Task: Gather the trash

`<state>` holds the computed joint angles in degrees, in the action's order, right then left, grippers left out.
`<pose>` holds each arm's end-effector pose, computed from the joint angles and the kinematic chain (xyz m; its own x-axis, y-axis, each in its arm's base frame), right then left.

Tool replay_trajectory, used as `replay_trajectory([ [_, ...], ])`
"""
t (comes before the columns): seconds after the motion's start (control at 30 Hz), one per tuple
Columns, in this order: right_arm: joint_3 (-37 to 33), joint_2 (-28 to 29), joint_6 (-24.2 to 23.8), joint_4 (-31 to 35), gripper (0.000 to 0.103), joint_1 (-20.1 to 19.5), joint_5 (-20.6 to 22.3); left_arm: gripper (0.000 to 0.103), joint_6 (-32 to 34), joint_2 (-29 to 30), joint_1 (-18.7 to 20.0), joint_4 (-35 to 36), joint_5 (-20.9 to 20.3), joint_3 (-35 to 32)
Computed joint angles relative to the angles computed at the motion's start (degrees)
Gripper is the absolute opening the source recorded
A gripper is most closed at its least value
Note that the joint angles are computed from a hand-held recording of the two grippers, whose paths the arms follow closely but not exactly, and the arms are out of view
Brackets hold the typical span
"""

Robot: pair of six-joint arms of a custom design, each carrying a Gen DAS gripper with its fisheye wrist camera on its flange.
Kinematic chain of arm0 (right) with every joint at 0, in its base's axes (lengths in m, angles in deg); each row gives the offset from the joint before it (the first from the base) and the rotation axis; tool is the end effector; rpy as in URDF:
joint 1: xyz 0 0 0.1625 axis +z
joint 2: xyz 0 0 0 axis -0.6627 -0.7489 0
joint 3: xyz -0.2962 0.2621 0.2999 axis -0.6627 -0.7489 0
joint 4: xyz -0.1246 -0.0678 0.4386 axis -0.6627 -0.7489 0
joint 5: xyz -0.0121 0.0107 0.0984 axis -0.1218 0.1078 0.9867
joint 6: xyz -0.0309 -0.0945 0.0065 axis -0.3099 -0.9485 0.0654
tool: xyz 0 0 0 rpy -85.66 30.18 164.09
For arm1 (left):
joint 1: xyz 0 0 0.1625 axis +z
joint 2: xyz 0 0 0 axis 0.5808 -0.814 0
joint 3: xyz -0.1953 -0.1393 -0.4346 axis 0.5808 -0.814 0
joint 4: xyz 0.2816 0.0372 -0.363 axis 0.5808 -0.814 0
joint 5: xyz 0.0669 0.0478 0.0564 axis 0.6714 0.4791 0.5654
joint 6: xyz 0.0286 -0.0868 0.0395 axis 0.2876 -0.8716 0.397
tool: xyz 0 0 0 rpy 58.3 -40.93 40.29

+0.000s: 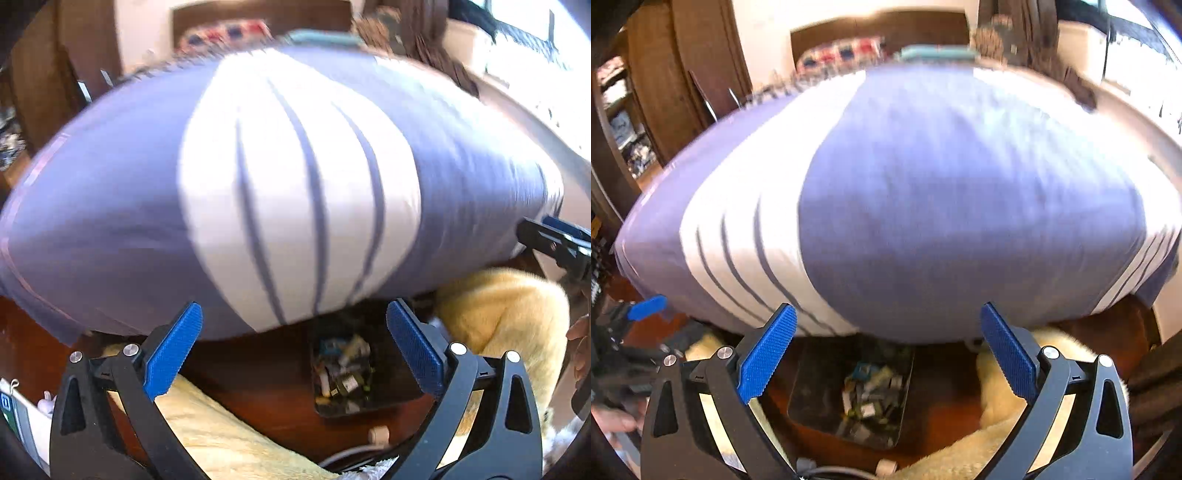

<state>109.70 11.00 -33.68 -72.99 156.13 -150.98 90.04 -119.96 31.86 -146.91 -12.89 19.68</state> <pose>0.4516 -0.8101 0.1036 -0.7689 -0.1902 0.6105 -0.5212 0.7396 -0.4259 -0.1079 -0.7982 0.4036 -0.7198 -0.0142 -0.6940 0.4220 0.7849 -0.4538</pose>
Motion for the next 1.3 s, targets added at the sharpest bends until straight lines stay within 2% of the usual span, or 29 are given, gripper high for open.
replay_trajectory([
  [0.23,2.63,-2.45,-8.66,-13.54,0.100,3.09,-0.43,0.095,8.40,-4.22,-3.50,-17.02,7.08,2.60],
  [0.43,2.19,-2.18,-14.98,-25.02,0.100,5.55,-3.70,0.095,18.02,-6.02,-6.95,-31.86,8.95,2.99],
  [0.63,3.05,-2.96,-19.60,-32.91,0.100,7.04,-4.02,0.095,25.51,-5.85,-9.31,-42.21,9.90,3.31],
  [0.87,3.16,-2.98,-22.46,-36.79,0.100,7.77,-4.11,0.095,25.14,-6.67,-9.85,-43.33,8.75,4.74],
  [1.3,3.39,-2.94,-22.27,-37.95,0.100,7.58,-4.70,0.095,23.59,-7.13,-9.26,-41.97,8.39,4.43],
])
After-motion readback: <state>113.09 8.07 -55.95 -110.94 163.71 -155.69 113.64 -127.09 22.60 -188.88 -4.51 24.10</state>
